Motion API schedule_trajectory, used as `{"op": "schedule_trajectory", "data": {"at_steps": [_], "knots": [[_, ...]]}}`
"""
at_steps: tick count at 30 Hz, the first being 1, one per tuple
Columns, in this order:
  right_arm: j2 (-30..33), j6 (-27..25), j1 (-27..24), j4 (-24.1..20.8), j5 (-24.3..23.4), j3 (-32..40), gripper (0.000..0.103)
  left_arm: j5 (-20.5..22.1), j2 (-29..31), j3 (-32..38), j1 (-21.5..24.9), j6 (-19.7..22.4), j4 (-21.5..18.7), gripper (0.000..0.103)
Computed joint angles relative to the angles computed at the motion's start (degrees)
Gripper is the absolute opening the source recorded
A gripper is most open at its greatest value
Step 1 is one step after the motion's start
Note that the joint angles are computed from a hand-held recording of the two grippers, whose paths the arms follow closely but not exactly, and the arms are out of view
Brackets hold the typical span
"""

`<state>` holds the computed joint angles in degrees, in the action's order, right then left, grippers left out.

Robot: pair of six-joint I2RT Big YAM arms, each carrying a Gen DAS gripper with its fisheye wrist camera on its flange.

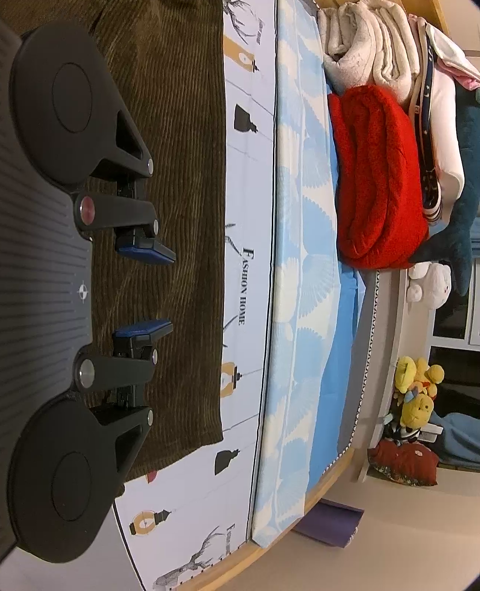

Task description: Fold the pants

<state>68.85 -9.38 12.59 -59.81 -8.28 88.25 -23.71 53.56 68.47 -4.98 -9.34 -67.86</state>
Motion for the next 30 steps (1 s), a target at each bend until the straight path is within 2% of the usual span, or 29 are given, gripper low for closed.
{"op": "schedule_trajectory", "data": {"at_steps": [3,5,9,11,12,13,14,15,16,19,23,26,28,30], "knots": [[0.57,-0.41,-0.88,-0.10,-0.17,0.16,0.035,1.46,2.12,-0.83,2.83,4.60,3.11,0.085],[0.91,-0.84,-1.33,-0.18,-0.12,0.29,0.035,2.92,3.80,-1.21,5.07,5.69,3.70,0.085],[1.27,-1.55,-1.60,0.08,0.91,0.00,0.035,8.97,6.42,-2.00,8.36,9.44,1.93,0.085],[1.63,-2.08,-1.41,-0.18,1.90,-0.15,0.035,11.44,6.18,-3.31,9.61,10.84,3.91,0.084],[1.83,-2.36,-1.28,-0.27,2.33,-0.18,0.035,13.62,6.20,-3.39,10.53,10.86,4.02,0.079],[1.97,-2.58,-1.12,-0.28,2.65,-0.21,0.035,16.41,6.39,-2.99,11.68,10.95,3.62,0.062],[2.08,-2.68,-0.87,-0.23,3.02,-0.25,0.035,20.12,6.64,-2.53,12.82,11.25,3.17,0.050],[2.18,-2.70,-0.63,-0.21,3.34,-0.22,0.035,21.21,6.73,-2.21,12.88,12.09,2.92,0.039],[2.30,-2.68,-0.35,-0.21,3.71,-0.13,0.035,20.31,6.78,-2.01,12.11,13.76,2.64,0.032],[2.56,-2.75,0.38,-0.12,4.33,0.02,0.035,17.15,6.21,-1.87,9.30,17.39,1.89,0.021],[2.57,-3.21,1.18,0.00,5.10,-0.19,0.035,15.19,3.80,-0.54,7.03,17.00,0.22,0.014],[2.70,-2.74,1.19,-0.22,5.27,0.00,0.035,12.76,1.28,1.52,3.83,15.72,-2.13,0.012],[2.68,-2.16,1.03,-0.48,5.19,0.13,0.035,10.30,0.22,3.53,0.28,12.55,-5.28,0.011],[2.57,-1.26,0.85,-0.68,4.88,0.20,0.035,6.47,-0.72,5.94,-5.79,8.18,-10.65,0.010]]}}
